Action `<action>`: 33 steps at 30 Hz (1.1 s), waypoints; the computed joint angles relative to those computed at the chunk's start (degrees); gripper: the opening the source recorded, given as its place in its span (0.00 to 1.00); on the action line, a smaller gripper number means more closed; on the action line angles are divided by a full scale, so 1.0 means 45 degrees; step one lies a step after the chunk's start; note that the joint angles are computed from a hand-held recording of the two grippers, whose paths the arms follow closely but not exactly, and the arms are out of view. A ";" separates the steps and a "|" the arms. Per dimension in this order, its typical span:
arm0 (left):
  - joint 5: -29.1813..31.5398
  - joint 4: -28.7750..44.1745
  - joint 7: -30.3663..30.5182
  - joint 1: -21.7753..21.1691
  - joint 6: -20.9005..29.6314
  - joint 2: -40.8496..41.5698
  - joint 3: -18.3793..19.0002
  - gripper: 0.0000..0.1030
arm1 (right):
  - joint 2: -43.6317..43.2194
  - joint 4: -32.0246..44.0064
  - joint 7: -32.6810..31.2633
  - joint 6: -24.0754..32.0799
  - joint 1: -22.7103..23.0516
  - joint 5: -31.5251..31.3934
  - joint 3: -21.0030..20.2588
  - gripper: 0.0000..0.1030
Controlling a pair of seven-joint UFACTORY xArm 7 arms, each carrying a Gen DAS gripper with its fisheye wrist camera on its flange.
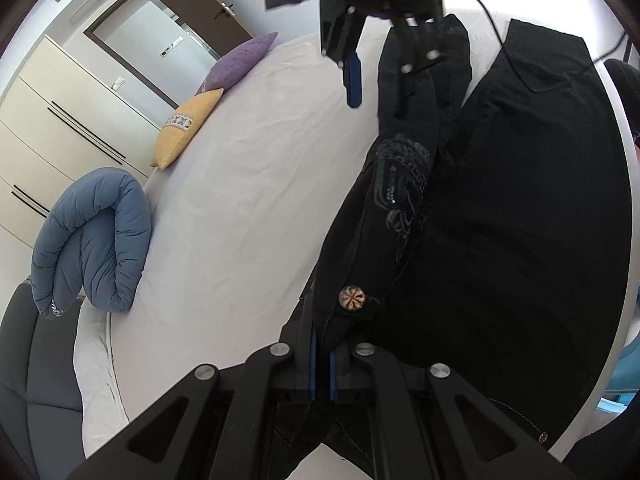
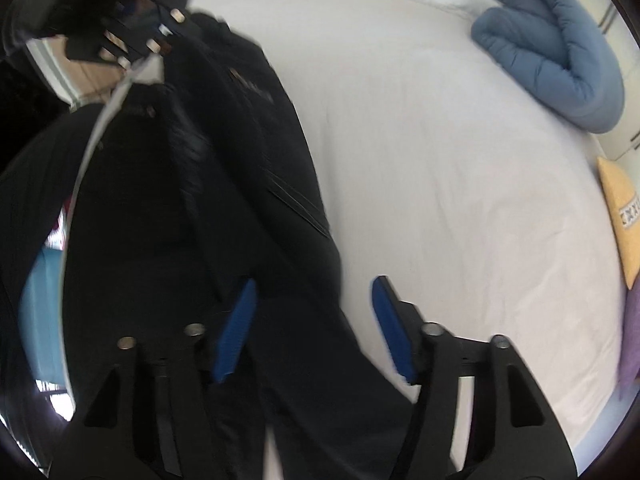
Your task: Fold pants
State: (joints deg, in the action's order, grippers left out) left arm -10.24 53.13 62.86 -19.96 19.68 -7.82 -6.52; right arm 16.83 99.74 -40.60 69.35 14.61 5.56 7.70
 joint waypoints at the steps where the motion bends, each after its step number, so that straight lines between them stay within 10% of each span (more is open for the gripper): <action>1: 0.0007 -0.0006 -0.0021 0.0004 0.0001 -0.0001 -0.0007 0.04 | 0.0493 0.0625 0.0010 0.0433 0.0043 -0.0214 -0.0044 0.26; 4: -0.0043 -0.0060 0.0013 0.0025 -0.0015 -0.0021 0.0018 0.04 | 0.1173 0.1377 -0.0094 0.1102 0.0178 -0.0665 -0.0100 0.02; 14: 0.0397 -0.1083 0.0224 0.0058 -0.0111 -0.0525 0.0090 0.04 | -0.3517 -0.4353 -0.0187 -0.3171 0.0740 -0.1699 0.0343 0.00; 21: 0.0742 -0.1959 0.0109 -0.0199 -0.0538 -0.1343 0.0086 0.04 | -0.3991 -0.4508 0.0598 -0.2258 0.1263 -0.1545 0.0612 0.02; 22: 0.0826 -0.2059 0.0053 -0.0227 -0.0649 -0.1471 0.0085 0.04 | -0.3684 -0.4034 0.0947 -0.2118 0.1168 -0.1141 0.0496 0.09; 25: 0.1451 -0.2379 -0.0190 -0.0148 -0.1117 -0.1727 -0.0021 0.04 | -0.3133 -0.3129 0.0465 -0.1875 0.0871 0.0071 0.0280 0.74; 33: 0.1591 -0.2987 -0.0040 -0.0749 -0.1696 -0.2110 0.0425 0.04 | -0.0538 -0.0028 -0.0941 0.0421 0.0741 0.0250 0.0326 0.72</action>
